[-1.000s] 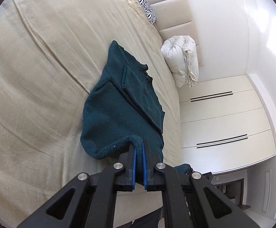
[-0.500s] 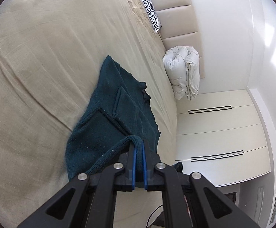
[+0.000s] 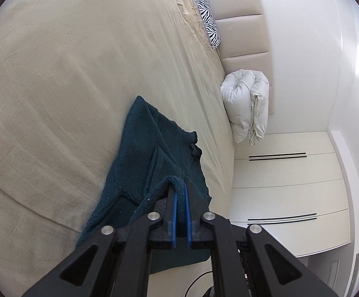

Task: Fold small clothes
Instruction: 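Lift the hem with both grippers and fold it over toward the collar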

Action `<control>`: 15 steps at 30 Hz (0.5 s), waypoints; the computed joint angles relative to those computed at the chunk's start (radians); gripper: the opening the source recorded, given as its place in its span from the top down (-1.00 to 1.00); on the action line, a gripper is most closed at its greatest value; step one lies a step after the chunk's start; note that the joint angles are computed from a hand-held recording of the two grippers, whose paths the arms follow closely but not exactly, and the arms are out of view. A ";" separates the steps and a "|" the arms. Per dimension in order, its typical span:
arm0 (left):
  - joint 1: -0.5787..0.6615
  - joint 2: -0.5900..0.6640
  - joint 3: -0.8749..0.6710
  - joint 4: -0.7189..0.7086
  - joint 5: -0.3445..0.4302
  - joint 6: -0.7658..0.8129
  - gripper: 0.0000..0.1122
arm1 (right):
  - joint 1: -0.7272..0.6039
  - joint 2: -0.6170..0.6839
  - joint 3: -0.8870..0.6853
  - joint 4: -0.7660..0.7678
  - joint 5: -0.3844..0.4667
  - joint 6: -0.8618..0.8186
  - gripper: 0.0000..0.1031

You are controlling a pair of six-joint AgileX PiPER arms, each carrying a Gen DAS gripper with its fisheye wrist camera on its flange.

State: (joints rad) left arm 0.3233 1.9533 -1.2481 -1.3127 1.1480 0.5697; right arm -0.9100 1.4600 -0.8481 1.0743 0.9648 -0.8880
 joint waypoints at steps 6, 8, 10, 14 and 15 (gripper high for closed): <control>-0.038 0.101 -0.142 0.018 -0.029 -0.062 0.89 | 0.139 0.116 -0.059 0.037 -0.147 0.033 0.88; -0.048 0.138 -0.193 0.027 -0.038 -0.087 0.89 | 0.173 0.159 -0.087 0.046 -0.185 0.042 0.88; -0.061 0.175 -0.246 0.040 -0.047 -0.110 0.89 | 0.202 0.204 -0.116 0.057 -0.220 0.051 0.88; -0.087 0.239 -0.339 0.064 -0.066 -0.157 0.89 | 0.244 0.287 -0.172 0.068 -0.265 0.073 0.88; -0.092 0.258 -0.364 0.069 -0.070 -0.169 0.89 | 0.254 0.309 -0.188 0.067 -0.275 0.080 0.88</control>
